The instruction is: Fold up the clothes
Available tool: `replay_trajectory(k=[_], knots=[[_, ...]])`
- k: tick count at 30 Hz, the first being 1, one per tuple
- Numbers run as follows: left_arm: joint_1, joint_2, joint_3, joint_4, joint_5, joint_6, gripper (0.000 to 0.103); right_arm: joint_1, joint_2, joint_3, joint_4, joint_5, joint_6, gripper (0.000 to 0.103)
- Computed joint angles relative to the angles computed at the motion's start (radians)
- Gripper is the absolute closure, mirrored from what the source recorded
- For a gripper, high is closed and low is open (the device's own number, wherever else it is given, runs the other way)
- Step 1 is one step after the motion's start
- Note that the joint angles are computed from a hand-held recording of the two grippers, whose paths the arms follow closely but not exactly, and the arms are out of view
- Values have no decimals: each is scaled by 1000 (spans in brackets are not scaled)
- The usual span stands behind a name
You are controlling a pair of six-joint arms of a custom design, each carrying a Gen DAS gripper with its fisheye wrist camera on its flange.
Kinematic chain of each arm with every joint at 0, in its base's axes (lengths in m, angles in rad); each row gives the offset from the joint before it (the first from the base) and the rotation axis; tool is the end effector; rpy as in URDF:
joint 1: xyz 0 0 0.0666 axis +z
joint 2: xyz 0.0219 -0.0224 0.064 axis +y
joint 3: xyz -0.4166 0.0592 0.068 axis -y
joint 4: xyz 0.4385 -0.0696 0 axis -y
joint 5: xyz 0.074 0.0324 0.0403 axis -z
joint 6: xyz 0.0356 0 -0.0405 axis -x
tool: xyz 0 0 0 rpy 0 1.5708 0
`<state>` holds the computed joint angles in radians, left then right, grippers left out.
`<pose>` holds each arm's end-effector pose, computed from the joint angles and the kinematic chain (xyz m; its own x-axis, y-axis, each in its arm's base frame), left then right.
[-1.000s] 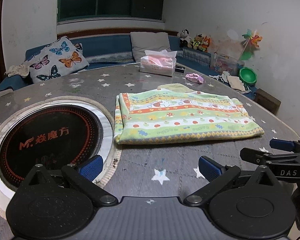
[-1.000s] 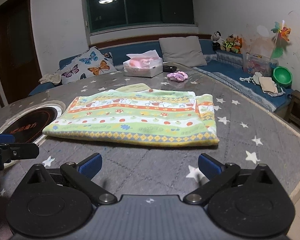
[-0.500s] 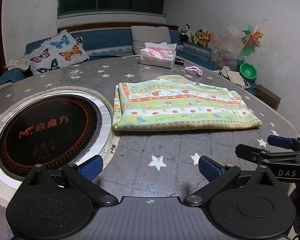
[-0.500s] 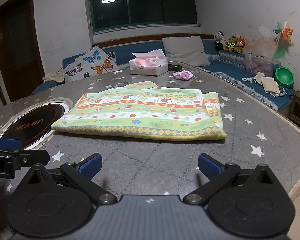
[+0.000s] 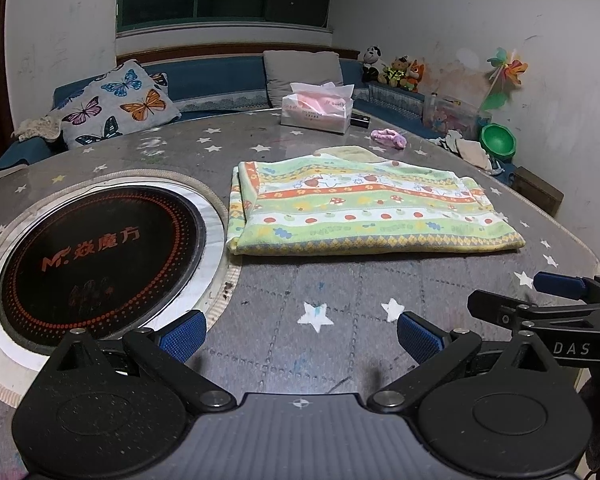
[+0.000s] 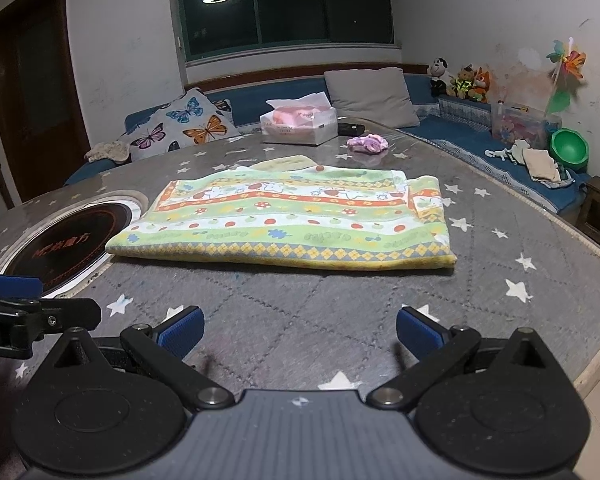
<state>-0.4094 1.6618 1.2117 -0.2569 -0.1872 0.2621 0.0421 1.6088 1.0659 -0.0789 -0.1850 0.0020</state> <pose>0.5575 -0.2351 0.2776 -0.6432 0.0016 -0.7657 0.0980 0.9919 -0.0802 0.5688 0.0301 0.2541 -0.5816 -0.0265 -0.8130 -0.1919 0.9757 0.1055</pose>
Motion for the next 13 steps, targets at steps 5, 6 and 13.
replay_trajectory(k=[5,6,13], knots=[[-1,-1,-2,-2,-4,1,0,2,0,-2,0,-2,-3,0],[-1,-1,-3,-2,-5,1,0,2,-1,-3,0,-2,-3,0],[-4,-1,-3,-5,-17,-4,0,3,-1,-5,0,-3,-5,0]])
